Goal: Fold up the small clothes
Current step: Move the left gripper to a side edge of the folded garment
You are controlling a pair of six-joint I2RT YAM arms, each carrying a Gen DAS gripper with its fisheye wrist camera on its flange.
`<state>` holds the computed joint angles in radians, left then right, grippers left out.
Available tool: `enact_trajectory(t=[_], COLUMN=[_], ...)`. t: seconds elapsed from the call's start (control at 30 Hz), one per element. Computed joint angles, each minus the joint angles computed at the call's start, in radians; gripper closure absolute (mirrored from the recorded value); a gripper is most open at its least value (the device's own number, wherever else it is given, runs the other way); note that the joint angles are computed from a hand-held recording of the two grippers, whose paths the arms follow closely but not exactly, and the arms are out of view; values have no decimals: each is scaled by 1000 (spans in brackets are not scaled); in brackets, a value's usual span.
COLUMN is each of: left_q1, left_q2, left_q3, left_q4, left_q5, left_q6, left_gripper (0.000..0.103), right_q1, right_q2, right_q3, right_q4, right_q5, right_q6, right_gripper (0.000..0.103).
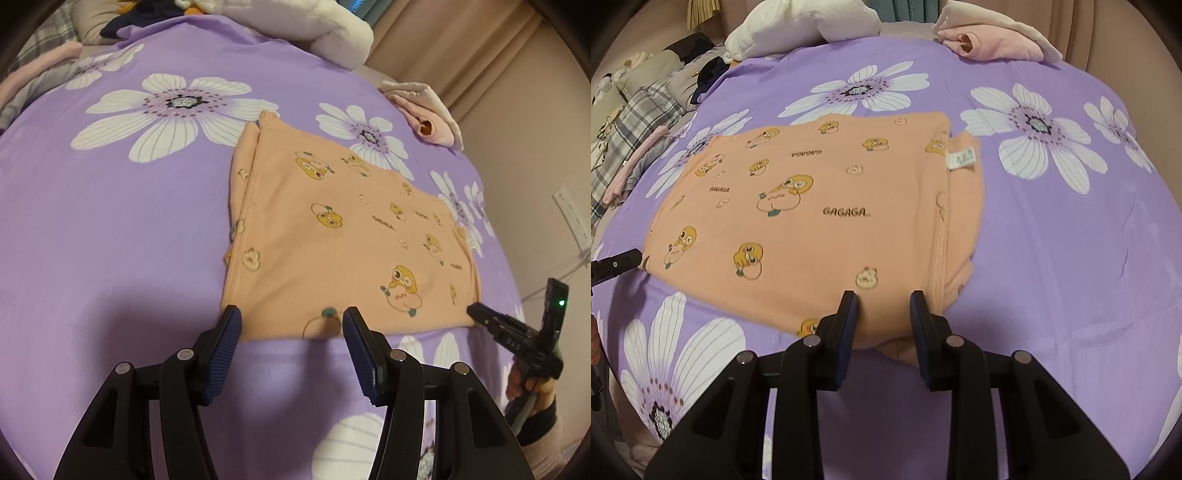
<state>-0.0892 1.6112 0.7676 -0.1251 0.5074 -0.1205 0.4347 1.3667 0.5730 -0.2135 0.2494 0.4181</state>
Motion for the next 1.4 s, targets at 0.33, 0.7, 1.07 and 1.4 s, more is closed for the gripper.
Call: enact_trajectory(t=[0.33,0.7,1.07,1.4], left_q1=[150,218,191,139], left_q2=[-59,151,324,429], left_q3=[-46,76,266,421], left_q4=[-20,31,-2,-42], left_q5=[132,294,420,444], left_q6=[8,-128,-186,-222], left_gripper=[46,35,32,32], right_q1=[23,103,241,242], right_q2=[-121,21,490,640], right_q3=[20,169,565,726], right_q4=[-137,-34,-9,-43], right_q5=[32,-29,-69,-127], right_q6=[21,49,-5,-35], right_gripper=[72,68,70,71])
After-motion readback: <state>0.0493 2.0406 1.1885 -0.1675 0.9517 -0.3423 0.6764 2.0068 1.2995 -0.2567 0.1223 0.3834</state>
